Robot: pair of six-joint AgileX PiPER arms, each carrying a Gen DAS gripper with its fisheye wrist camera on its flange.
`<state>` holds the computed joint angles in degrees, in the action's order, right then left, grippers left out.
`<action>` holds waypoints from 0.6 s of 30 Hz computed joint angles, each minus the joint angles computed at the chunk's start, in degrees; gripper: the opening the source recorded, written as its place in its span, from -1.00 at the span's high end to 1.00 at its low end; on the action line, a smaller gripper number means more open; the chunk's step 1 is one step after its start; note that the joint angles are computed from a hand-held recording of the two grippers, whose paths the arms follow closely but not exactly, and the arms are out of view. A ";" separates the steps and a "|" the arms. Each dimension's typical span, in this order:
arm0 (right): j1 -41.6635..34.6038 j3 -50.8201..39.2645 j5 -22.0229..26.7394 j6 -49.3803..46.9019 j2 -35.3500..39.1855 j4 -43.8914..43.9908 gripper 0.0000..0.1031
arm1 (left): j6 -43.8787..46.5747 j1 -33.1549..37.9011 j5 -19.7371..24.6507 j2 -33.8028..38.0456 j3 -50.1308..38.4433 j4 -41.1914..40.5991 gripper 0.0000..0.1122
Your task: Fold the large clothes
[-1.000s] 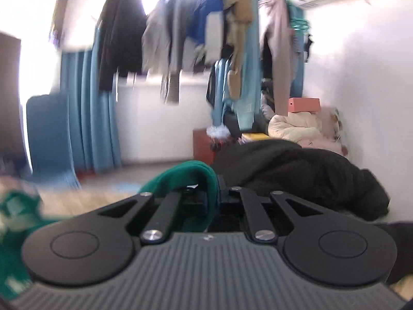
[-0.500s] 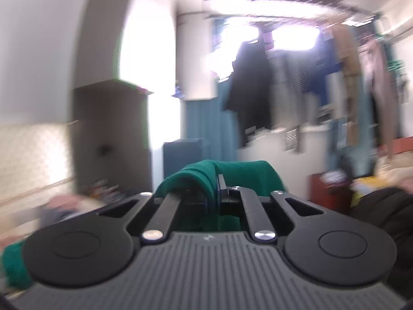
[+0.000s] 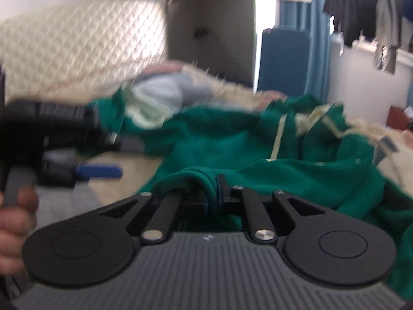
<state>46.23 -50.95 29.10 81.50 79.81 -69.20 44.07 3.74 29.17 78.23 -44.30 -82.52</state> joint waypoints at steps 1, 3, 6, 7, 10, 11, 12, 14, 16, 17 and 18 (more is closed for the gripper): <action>-0.64 0.04 -0.24 -3.90 -0.85 3.55 0.64 | -0.20 -0.44 -0.34 0.20 -0.16 0.22 -0.03; -2.63 0.58 -1.50 -12.98 -4.40 12.95 0.29 | -0.79 -1.56 -1.10 0.45 -0.35 0.79 -0.03; -5.83 2.73 -3.23 -22.77 -9.71 22.91 0.00 | -2.63 -3.68 -2.57 0.92 -0.91 2.72 -0.03; -7.28 3.04 -2.73 -27.84 -11.68 27.72 0.00 | -3.63 -4.44 -3.16 1.04 -1.12 3.69 -0.03; -12.11 4.85 -1.85 -36.41 -17.02 34.77 0.00 | -5.42 -6.25 -4.70 1.24 -1.33 5.16 -0.03; -13.89 5.26 -1.77 -37.18 -17.93 34.17 0.00 | -5.58 -6.97 -5.41 1.31 -1.39 5.42 -0.03; -17.17 4.88 -1.87 -40.17 -18.25 35.82 0.00 | -6.00 -7.73 -6.18 1.49 -1.61 6.04 -0.03; -25.59 3.44 -3.97 -47.97 -16.74 43.20 0.00 | -7.44 -9.58 -7.98 2.14 -2.20 8.06 -0.03; -31.93 1.05 -5.76 -50.99 -12.74 43.20 0.00 | -9.46 -11.22 -9.33 3.21 -2.96 10.45 -0.03; -34.24 -0.15 -6.71 -50.97 -10.11 39.76 0.00 | -10.32 -11.93 -9.91 3.74 -3.29 11.35 -0.03; -35.88 -1.59 -7.35 -48.67 -6.94 34.12 0.00 | -11.04 -12.58 -10.48 4.25 -3.60 12.17 -0.03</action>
